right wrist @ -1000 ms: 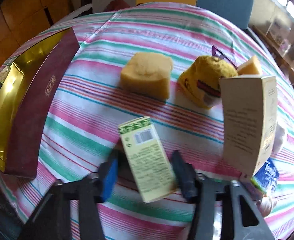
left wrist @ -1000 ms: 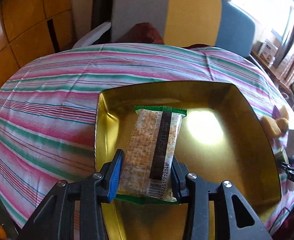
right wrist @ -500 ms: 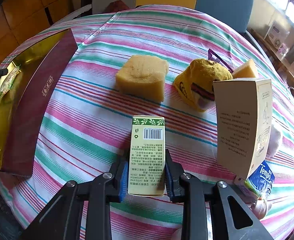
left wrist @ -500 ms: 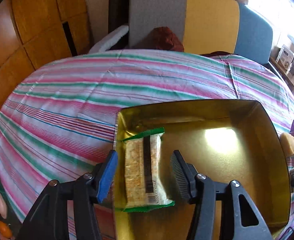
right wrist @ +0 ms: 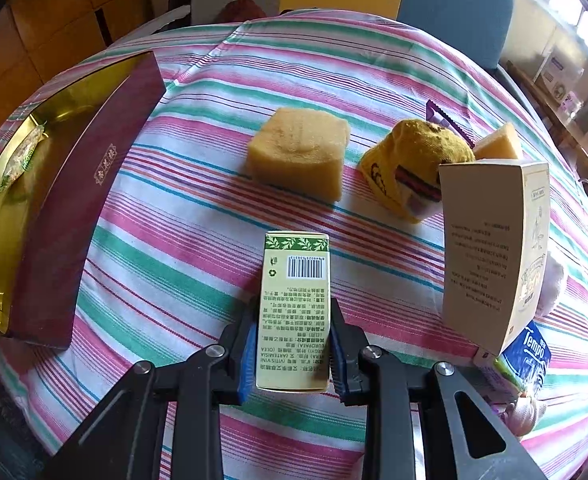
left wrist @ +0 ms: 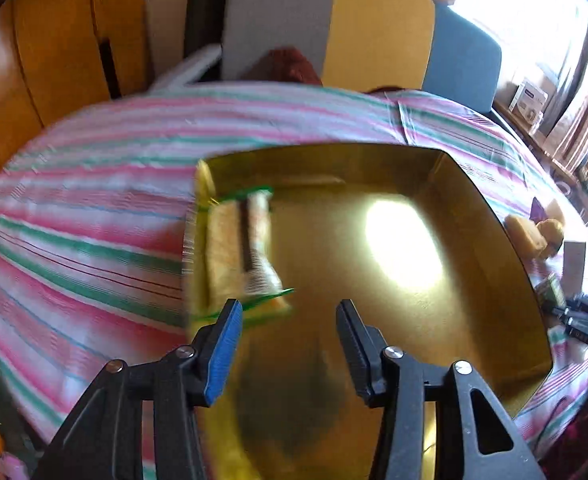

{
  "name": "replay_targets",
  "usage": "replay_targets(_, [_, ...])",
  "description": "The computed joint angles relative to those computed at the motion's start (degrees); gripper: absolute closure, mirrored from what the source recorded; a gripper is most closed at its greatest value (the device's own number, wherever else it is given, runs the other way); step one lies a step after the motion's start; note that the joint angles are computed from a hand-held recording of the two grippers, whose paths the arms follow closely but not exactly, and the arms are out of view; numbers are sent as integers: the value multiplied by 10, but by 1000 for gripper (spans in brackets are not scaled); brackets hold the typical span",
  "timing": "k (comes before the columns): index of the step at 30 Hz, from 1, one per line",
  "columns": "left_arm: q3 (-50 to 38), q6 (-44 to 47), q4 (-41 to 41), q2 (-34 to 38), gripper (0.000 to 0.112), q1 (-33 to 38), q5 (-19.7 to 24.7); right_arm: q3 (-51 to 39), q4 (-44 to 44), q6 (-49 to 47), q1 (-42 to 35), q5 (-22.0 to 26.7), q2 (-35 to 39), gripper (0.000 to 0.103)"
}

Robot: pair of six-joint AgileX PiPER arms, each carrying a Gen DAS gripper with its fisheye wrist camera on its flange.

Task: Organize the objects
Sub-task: 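Lower the biscuit bar into the tray and open the left gripper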

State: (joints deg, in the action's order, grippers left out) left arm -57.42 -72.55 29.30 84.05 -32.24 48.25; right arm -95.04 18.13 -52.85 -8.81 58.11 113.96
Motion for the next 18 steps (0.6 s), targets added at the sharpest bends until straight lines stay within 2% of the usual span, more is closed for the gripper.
replay_targets(3, [-15,26,-36,45,63,58,-26,6,-2,0,-1,-6,-4,73])
replay_targets(5, [-16,28,-40,50,63,82,-40,7,-3,2,-2,-9,-6,73])
replay_targets(8, [-19,13,-27,36,63,83,-38,3,-5,11,-2,-10,-3,73])
replay_targets(13, [-3,-23,4,-3,63,38,-15,1,6,9,-4,-7,-5,73])
replay_targets(18, [26,-104,61,-48,63,-53,29,-4,34,6,-19,12,-12,73])
